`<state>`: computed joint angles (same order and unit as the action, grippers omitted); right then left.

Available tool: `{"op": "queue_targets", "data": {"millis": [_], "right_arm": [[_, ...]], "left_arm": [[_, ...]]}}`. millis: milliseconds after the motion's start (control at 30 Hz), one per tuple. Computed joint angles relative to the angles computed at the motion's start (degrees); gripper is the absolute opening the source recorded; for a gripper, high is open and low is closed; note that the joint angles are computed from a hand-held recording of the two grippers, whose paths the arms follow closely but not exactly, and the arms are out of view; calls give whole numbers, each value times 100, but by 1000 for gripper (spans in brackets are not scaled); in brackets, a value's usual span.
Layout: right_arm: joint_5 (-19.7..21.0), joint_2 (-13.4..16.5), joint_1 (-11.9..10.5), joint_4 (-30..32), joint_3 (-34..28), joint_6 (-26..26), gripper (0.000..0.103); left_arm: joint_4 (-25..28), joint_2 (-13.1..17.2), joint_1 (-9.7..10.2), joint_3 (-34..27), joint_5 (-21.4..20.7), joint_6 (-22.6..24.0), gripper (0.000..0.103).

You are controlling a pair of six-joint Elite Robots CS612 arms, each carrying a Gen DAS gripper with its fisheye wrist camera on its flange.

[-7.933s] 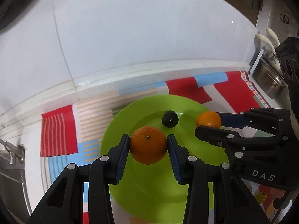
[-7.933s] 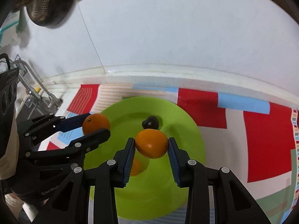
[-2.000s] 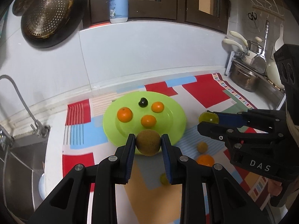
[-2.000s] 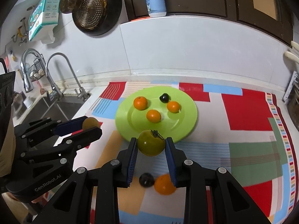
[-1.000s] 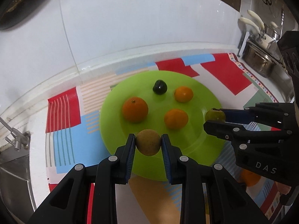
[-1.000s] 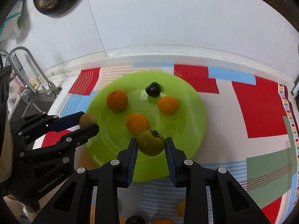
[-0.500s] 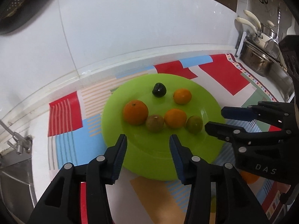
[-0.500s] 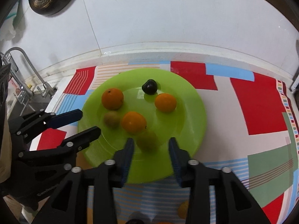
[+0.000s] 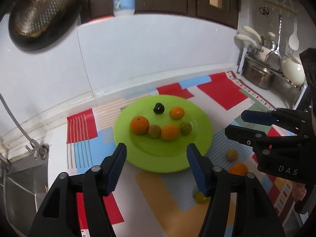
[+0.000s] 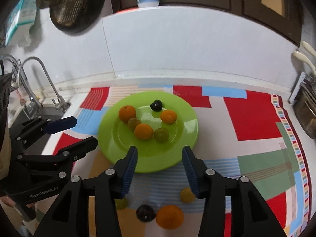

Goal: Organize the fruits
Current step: 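Withdraw both open tools from the plate toward the remaining fruit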

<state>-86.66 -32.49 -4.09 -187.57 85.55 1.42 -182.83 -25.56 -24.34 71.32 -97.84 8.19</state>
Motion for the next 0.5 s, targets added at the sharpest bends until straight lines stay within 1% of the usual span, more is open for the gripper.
{"op": "queue_targets", "data": {"millis": [200,267,300,500], "right_arm": [[-227,-164,21,-479,360,94,51],[-264,-202,18,-593,454,125,57],[-279,-221,17,-639,501,124,57],[-438,-332,25,-664,743,61,57]], "left_arm": [[-429,-196,-15,378,-40,6,70],[-547,-249,-34,496,-9,28,72],[-605,-266,-42,543,3,53,72],[-833,-352,-78,822,24,81,78]]}}
